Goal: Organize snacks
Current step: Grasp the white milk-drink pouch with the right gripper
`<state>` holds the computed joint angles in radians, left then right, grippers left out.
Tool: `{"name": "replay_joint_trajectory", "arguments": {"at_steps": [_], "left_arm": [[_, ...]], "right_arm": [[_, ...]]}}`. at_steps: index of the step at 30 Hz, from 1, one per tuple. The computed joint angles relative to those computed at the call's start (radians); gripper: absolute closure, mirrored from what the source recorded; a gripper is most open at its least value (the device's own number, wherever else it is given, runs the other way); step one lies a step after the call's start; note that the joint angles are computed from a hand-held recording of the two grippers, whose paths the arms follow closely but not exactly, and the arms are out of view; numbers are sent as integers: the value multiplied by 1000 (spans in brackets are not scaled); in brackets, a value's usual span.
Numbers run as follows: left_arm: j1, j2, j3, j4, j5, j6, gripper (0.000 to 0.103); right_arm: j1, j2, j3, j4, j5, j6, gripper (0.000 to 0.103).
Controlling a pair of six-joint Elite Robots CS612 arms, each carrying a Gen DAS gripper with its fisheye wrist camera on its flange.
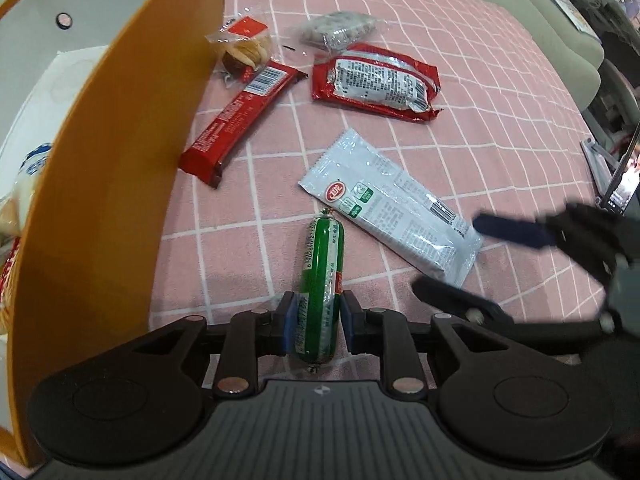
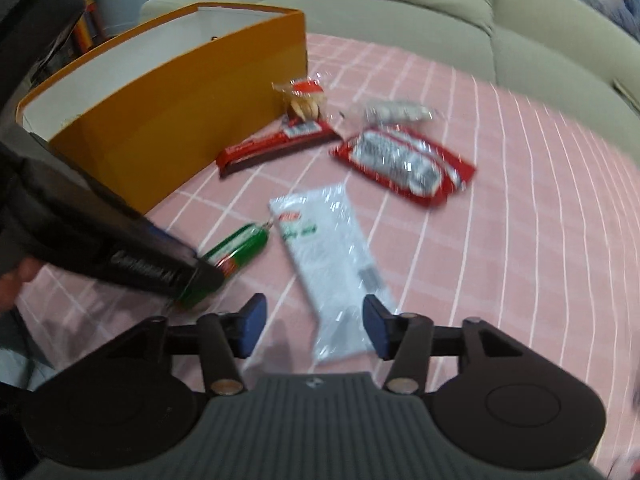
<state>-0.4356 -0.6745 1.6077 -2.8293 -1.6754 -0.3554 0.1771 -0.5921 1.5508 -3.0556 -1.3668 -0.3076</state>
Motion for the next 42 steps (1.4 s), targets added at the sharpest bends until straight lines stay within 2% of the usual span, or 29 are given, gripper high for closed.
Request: {"name": "replay_joint_trajectory", "arguments": {"at_steps": [5,11,16,18,21,28,31,38,42], "left_arm": [[-7,8,-31,74,29,29,76],[-4,13,-38,85,24,18,73],[-2,14,-41,82,24,0,73],[-1,14,-39,76,24,-16,73],[-1,11,-34,68,28,-29,75],[2,8,-28,51,33,-72,79],[1,8,-25,43,41,-85,79],[-5,-11,12,-4,52,-109,79],[-9,-24,36,-38,48,-120,79]], "right_arm": [[-9,38,-67,73,14,-94,42],[-19,59,-109,134,64,-130,41],[-11,71,-116,104,55,-122,39],[-7,73,-115,87,44,-115,45],[-3,71,-107,67,31,-91,52],[15,63,-106,85,-52,26,55],[18,57,-110,113,-66,76,56],[10,29,-81,150,-46,159,58],[1,7,-53,160,-13,235,58]]}}
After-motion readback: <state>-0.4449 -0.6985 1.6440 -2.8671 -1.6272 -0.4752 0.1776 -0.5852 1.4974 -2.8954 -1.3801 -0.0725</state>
